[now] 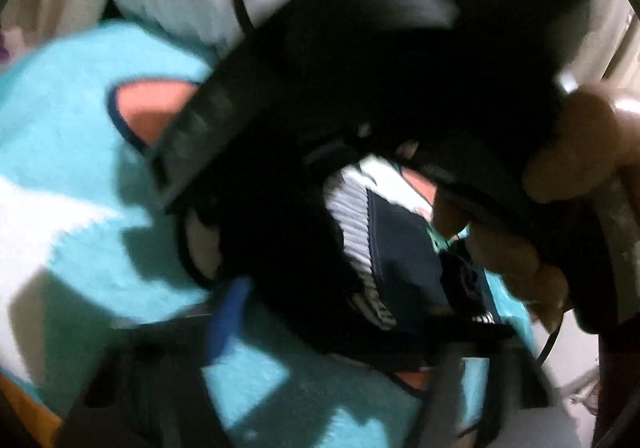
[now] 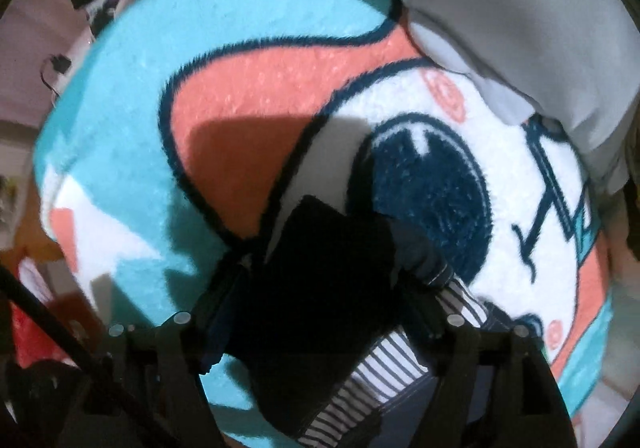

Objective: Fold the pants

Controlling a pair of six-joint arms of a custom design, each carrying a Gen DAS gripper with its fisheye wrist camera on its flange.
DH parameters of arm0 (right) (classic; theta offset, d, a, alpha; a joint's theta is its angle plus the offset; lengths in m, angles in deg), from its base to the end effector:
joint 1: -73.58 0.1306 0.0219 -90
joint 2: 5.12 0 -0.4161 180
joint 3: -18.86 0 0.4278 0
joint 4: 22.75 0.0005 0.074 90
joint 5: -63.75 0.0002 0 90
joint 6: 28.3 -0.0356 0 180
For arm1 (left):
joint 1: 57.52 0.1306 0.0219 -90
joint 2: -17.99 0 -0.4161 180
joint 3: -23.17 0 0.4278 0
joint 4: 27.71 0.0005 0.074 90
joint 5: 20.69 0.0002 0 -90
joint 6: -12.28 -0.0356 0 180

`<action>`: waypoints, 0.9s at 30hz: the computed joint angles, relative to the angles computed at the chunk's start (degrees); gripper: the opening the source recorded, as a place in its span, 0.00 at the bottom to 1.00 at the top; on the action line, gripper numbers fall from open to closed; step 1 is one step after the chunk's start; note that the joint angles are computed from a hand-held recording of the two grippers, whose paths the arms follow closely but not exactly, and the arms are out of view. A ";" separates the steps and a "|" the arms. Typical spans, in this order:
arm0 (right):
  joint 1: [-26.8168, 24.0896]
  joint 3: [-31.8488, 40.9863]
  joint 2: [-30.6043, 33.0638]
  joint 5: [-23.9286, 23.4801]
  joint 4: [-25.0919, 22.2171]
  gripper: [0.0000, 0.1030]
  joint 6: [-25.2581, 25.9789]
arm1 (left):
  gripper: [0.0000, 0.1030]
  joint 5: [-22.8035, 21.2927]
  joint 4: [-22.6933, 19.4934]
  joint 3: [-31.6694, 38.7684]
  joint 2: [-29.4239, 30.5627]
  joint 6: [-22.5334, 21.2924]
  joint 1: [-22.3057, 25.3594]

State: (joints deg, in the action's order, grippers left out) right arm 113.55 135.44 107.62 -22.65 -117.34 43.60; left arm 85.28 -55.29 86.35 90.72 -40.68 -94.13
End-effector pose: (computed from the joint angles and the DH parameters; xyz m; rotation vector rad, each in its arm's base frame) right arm 0.4677 0.3884 0.4335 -0.5927 3.0643 -0.0957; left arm 0.3201 -0.2506 0.3915 0.1570 2.3802 -0.9763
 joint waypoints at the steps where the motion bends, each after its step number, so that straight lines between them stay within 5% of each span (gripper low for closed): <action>1: 0.38 0.19 0.05 0.90 -0.24 0.73 0.57 | 0.24 1.74 -0.45 0.23 0.67 0.44 0.31; 6: 0.68 -4.74 -5.32 3.22 4.32 0.38 0.09 | 0.18 1.25 -0.08 0.24 -0.07 -0.15 -0.98; 20: -7.09 -31.51 -34.84 -2.89 30.33 0.36 -9.76 | 0.21 -1.39 -2.56 4.53 -1.30 -7.09 -9.37; 27: -15.40 -44.36 -46.71 -10.08 39.83 0.36 -14.76 | 0.41 -0.22 -4.95 4.62 -3.08 -10.55 -10.89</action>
